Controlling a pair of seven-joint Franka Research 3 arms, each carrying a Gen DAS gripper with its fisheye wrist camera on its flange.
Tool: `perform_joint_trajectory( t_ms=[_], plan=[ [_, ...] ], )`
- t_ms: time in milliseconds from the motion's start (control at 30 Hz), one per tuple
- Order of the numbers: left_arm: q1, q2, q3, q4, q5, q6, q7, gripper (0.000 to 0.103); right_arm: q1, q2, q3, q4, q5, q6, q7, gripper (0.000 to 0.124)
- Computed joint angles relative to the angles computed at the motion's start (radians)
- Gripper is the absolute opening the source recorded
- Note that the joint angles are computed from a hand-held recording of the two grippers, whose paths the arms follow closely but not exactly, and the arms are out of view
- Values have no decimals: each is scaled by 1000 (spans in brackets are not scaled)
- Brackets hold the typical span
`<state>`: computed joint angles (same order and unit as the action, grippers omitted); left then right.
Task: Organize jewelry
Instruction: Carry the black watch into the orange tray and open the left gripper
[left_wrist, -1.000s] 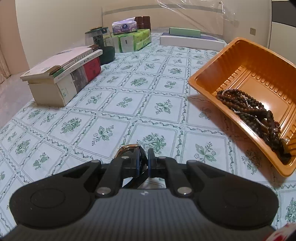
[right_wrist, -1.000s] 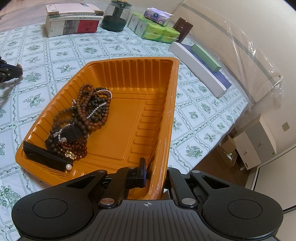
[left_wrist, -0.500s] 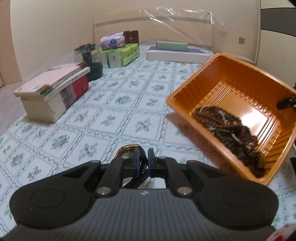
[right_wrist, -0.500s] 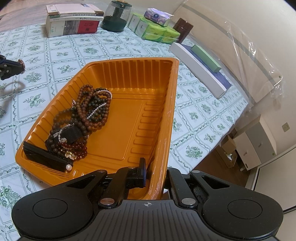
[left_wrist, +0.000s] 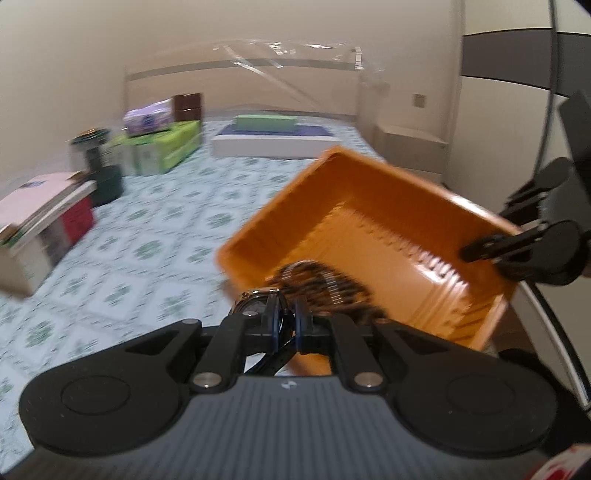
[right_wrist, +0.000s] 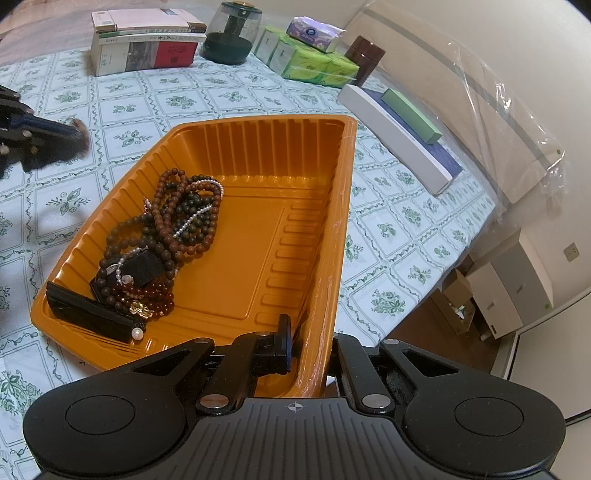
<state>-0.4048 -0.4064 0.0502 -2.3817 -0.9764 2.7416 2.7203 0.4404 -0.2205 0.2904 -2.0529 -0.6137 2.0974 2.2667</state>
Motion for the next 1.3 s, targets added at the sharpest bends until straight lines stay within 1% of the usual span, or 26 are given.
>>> perform_joint_trajectory(
  t_ms=[100, 233, 600, 1233, 1300],
  plan=[
    [-22, 1, -6, 9, -24, -20, 16, 7, 0, 0, 0, 0, 0, 1, 1, 5],
    [-32, 2, -22, 16, -49, -39, 30, 7, 1, 1, 0, 2, 1, 0, 1, 5],
    [-34, -1, -56, 8, -52, -76, 39, 7, 1, 3, -2, 4, 2, 3, 1, 5],
    [-30, 10, -74, 2, -24, -105, 24, 7, 0, 1, -3, -2, 5, 10, 2, 5],
    [-27, 16, -75, 7, -11, -119, 15, 7, -1, 1, -3, -2, 5, 10, 3, 5]
  ],
)
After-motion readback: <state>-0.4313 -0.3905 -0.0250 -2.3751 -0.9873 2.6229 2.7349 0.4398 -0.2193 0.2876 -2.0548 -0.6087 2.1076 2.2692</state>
